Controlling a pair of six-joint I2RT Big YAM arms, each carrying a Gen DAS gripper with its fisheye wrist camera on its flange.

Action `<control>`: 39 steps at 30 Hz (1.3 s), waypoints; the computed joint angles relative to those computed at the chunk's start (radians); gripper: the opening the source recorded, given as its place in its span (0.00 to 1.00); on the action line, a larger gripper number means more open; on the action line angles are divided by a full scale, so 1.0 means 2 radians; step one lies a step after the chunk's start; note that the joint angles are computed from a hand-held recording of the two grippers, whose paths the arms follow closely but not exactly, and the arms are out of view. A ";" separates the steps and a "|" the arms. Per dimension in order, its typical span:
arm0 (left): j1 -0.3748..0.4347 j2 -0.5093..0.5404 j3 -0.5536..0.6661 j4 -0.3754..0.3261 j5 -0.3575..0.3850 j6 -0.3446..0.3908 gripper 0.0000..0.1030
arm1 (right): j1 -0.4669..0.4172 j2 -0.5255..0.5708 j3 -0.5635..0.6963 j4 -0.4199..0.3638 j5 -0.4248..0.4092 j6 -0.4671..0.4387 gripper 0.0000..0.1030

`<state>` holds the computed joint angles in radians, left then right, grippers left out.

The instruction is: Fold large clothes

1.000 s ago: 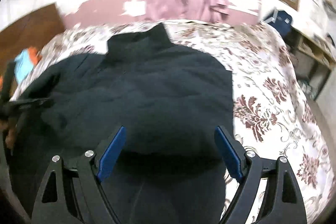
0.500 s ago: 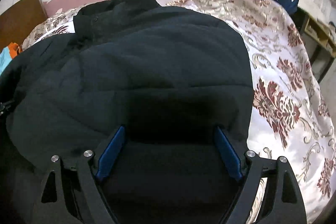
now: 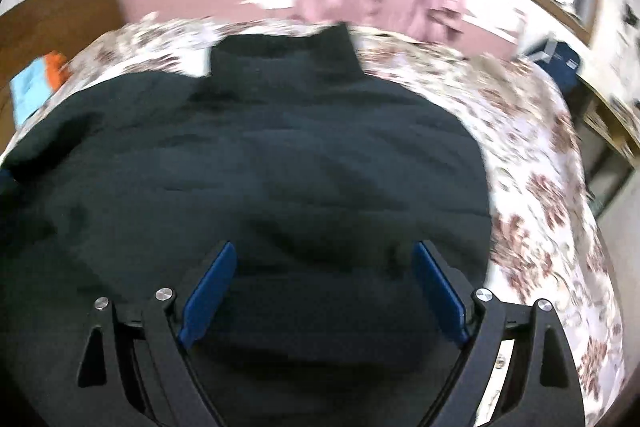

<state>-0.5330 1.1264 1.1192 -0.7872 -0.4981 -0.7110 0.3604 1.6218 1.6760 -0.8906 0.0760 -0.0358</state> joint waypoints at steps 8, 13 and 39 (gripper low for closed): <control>0.037 -0.145 -0.103 -0.072 0.039 -0.170 0.98 | 0.073 0.045 0.054 -0.016 -0.032 0.027 0.84; 0.110 -0.196 -0.160 -0.043 0.101 -0.268 0.98 | 0.105 0.087 0.097 -0.034 -0.001 0.038 0.84; 0.152 -0.145 -0.066 -0.116 -0.027 -0.222 0.07 | 0.113 0.087 0.059 -0.031 0.021 0.045 0.89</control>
<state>-0.2297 0.8360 0.9865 -1.0199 -0.5524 -1.1540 0.5871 1.7960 1.7947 -0.9517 0.1176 0.0547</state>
